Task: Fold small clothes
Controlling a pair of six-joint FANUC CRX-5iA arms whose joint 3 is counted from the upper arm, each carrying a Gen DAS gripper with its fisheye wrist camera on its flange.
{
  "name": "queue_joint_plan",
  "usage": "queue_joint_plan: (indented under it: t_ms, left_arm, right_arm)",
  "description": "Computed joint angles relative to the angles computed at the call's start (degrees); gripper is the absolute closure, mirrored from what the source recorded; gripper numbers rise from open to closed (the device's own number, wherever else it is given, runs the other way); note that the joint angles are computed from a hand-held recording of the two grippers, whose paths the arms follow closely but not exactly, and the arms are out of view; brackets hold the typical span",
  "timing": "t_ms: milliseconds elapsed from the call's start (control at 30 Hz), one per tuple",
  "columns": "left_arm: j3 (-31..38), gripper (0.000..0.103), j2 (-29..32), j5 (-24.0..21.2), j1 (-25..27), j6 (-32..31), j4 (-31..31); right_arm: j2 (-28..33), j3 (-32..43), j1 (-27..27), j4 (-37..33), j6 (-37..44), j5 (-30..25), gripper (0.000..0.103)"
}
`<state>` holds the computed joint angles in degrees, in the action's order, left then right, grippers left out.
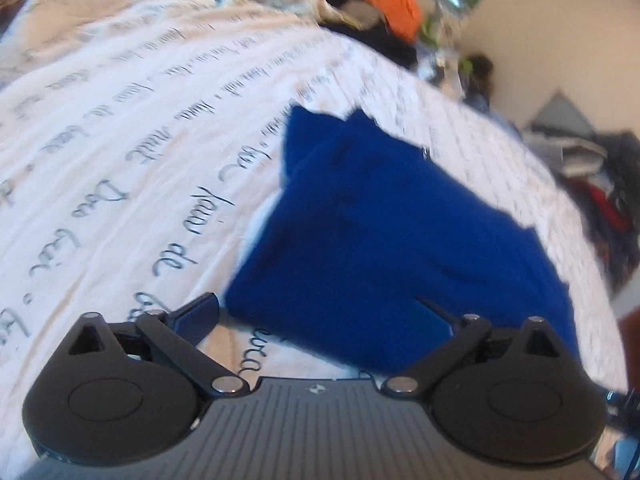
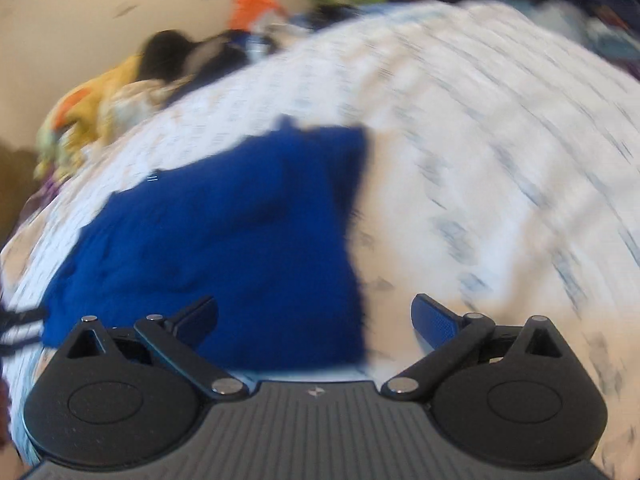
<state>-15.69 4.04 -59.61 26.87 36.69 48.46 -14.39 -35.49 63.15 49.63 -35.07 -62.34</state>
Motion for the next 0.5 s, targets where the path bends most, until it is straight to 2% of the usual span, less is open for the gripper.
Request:
queue_joint_plan:
  t_ms: [33,100,133,167,200,233,267,300,333,367,400,500]
  left_arm:
    - [0.14,0.004,0.18,-0.71,0.25,1.38,0.36]
    - [1.22,0.004,1.98,-4.28,0.43,3.61,2.81]
    - [1.62,0.004,3.11,-6.09,0.41,4.24,4.24]
    - [1.67,0.005,3.58,-5.77,0.05,5.51,5.08]
    - [2.01,0.008,3.91,-5.21,-0.33,7.10,5.41]
    - [2.48,0.020,4.22,-4.45,-0.73,8.42,5.34]
    - [3.14,0.031,4.35,-3.44,-1.14,9.80,4.40]
    - [4.35,0.059,4.61,-2.71,-1.55,11.73,2.27]
    - [5.97,0.088,5.12,-2.43,-1.80,13.65,-0.43]
    - [7.51,0.094,5.74,-2.83,-1.80,15.08,-2.60]
    - [7.91,0.093,6.18,-4.36,-0.91,15.20,-2.36]
    - [6.52,0.093,4.51,-4.98,0.77,11.74,-0.04]
  right_arm:
    - [-1.33,-1.47,0.70,1.04,-2.79,0.24,0.000]
    - [-3.78,-4.79,-0.19,4.73,-8.95,4.95,0.000]
    - [-5.13,-6.39,-1.84,6.42,-11.30,9.41,0.000]
    - [-6.42,-8.48,-4.27,9.33,-14.35,15.15,0.000]
    - [-7.04,-10.18,-6.80,12.31,-17.46,19.90,0.000]
    - [-6.68,-10.66,-8.21,14.47,-18.66,21.65,0.001]
    - [-5.93,-9.93,-8.56,13.85,-17.01,21.11,0.019]
    - [-5.00,-8.33,-8.43,10.53,-13.55,19.90,0.068]
    - [-4.31,-6.86,-8.88,6.23,-10.16,19.89,0.093]
    - [-4.78,-7.06,-9.61,4.93,-9.21,21.58,0.093]
    - [-5.24,-7.80,-9.95,6.57,-9.53,22.75,0.093]
    - [-6.05,-6.80,-6.81,9.07,-7.70,17.20,0.094]
